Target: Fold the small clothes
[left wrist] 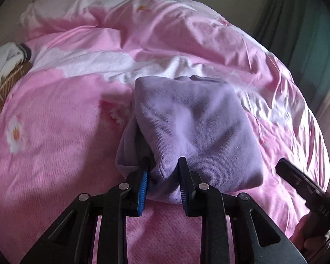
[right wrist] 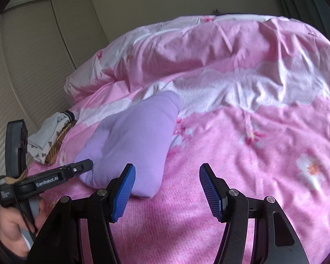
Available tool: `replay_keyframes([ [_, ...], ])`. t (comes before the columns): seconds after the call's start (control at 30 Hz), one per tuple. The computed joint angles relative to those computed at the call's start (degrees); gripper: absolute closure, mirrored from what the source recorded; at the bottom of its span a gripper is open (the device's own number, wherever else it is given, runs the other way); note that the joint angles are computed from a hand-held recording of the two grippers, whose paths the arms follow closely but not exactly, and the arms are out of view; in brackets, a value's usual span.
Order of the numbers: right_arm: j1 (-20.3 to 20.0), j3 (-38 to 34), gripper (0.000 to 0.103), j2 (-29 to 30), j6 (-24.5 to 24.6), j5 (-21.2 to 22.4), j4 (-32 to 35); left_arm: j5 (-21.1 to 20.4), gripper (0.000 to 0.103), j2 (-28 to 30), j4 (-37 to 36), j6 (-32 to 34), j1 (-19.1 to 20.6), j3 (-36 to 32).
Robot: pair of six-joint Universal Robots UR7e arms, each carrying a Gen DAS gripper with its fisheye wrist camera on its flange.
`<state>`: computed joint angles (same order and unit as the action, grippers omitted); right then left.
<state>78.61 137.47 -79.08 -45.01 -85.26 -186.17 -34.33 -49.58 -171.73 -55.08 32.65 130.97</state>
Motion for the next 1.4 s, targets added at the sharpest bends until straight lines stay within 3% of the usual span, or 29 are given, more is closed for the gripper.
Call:
replay_keyframes([
  [0.23, 3.2, -1.5, 0.041, 4.0, -0.8, -3.2, -0.7, 1.3, 0.074, 0.9, -3.8, 3.2, 0.7, -0.6],
  [0.4, 4.7, -2.9, 0.041, 8.2, -2.5, -9.9, -1.9, 0.2, 0.07, 2.0, -8.0, 5.1, 3.1, -0.1],
  [0.57, 4.5, -1.9, 0.041, 7.4, -4.2, -9.2, -3.2, 0.9, 0.069, 1.2, -6.1, 3.7, 1.8, 0.1],
  [0.67, 4.9, -1.7, 0.041, 5.7, -4.4, -7.7, -2.5, 2.9, 0.062, -0.8, -2.8, 2.9, -0.2, 0.1],
  [0.87, 6.2, -4.3, 0.041, 5.5, -2.1, -7.1, -0.1, 3.8, 0.06, -4.2, 2.3, 9.2, 0.8, -3.6],
  [1.0, 7.7, -6.9, 0.041, 7.7, -0.8, -7.7, -0.4, -2.9, 0.057, -5.0, 2.8, 18.4, 7.1, -9.0],
  [1.1, 9.0, -9.2, 0.041, 10.2, -0.6, -9.0, -0.9, -8.4, 0.057, -4.4, 6.3, 21.1, 11.6, -13.0],
  [1.27, 9.6, -12.9, 0.041, 14.0, 0.4, -10.8, 0.3, -14.2, 0.057, -2.6, 5.9, 25.5, 15.2, -15.5],
  [1.4, 8.6, -13.6, 0.041, 15.1, 0.9, -9.7, 1.3, -13.1, 0.077, -1.5, 3.3, 28.7, 15.8, -16.5],
])
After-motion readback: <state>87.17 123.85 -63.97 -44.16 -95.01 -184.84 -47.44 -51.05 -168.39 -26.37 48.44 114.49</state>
